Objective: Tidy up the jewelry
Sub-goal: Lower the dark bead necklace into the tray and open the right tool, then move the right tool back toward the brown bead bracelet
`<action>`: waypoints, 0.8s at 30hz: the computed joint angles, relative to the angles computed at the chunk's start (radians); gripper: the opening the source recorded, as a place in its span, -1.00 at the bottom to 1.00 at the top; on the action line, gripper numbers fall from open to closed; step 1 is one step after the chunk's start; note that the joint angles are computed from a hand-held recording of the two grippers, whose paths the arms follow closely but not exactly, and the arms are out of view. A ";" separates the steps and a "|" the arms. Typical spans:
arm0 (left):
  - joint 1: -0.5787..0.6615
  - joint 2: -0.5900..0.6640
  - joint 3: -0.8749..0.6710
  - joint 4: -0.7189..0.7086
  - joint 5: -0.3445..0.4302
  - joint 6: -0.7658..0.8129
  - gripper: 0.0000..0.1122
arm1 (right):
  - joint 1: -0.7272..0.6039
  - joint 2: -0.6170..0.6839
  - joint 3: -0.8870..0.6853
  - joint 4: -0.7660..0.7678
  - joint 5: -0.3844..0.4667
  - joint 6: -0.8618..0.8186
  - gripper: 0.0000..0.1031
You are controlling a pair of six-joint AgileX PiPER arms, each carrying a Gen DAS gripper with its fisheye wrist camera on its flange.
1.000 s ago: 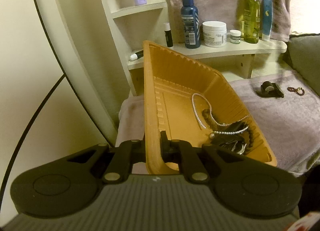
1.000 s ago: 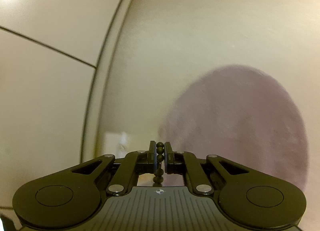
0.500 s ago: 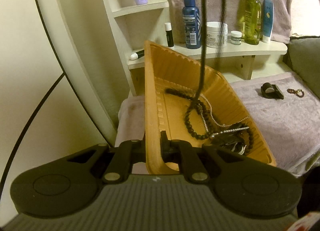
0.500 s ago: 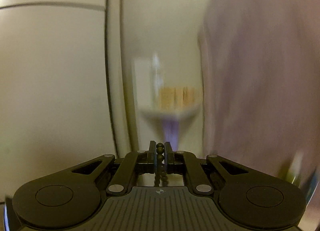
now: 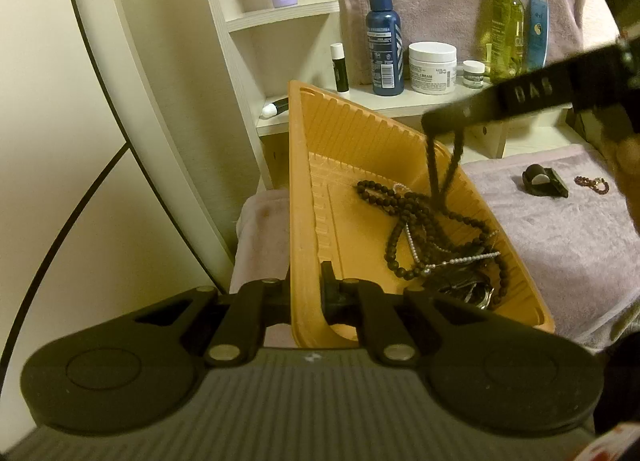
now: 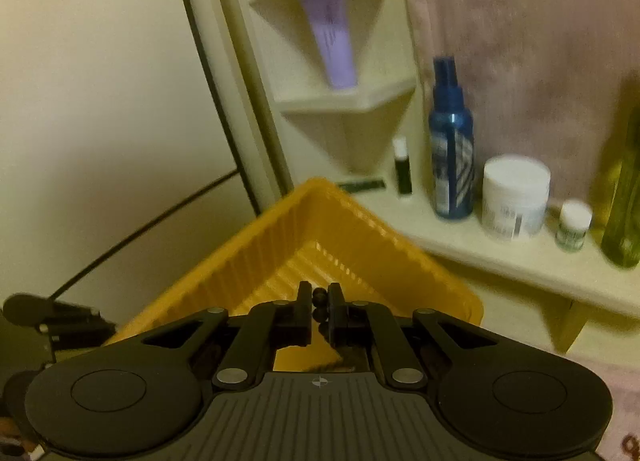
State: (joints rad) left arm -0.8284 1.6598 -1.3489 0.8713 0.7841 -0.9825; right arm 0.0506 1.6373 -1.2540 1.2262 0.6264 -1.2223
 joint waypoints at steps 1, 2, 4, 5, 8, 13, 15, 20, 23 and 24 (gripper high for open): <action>0.000 0.001 -0.001 0.000 0.000 0.001 -0.87 | -0.005 -0.001 0.008 0.003 0.006 -0.005 -0.87; 0.001 0.002 -0.002 -0.001 0.001 0.001 -0.87 | -0.006 0.005 0.006 0.008 0.007 -0.012 -0.83; 0.000 0.002 -0.002 0.000 0.001 0.000 -0.87 | -0.016 -0.013 0.039 0.037 0.001 -0.050 -0.15; -0.001 0.003 -0.003 0.001 0.003 -0.001 -0.87 | -0.021 -0.014 0.045 0.061 -0.003 -0.069 0.05; -0.002 0.003 -0.002 0.002 0.004 -0.004 -0.87 | -0.055 -0.054 0.099 0.116 0.010 -0.115 0.20; -0.003 0.001 -0.001 0.001 0.005 -0.002 -0.87 | -0.132 -0.153 0.248 0.231 -0.017 -0.235 0.20; -0.005 0.001 0.000 0.004 0.007 -0.004 -0.87 | -0.166 -0.202 0.326 0.288 -0.052 -0.308 0.20; -0.007 0.001 -0.001 0.006 0.009 -0.003 -0.87 | -0.279 -0.291 0.494 0.424 -0.102 -0.450 0.20; -0.008 0.001 -0.001 0.006 0.011 -0.001 -0.87 | -0.346 -0.330 0.574 0.490 -0.135 -0.527 0.20; -0.009 0.001 -0.002 0.006 0.012 0.000 -0.87 | -0.372 -0.336 0.598 0.502 -0.142 -0.545 0.20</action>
State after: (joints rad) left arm -0.8369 1.6605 -1.3510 0.8778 0.7964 -0.9827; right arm -0.3213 1.3010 -0.6562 1.7283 0.4846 -1.7677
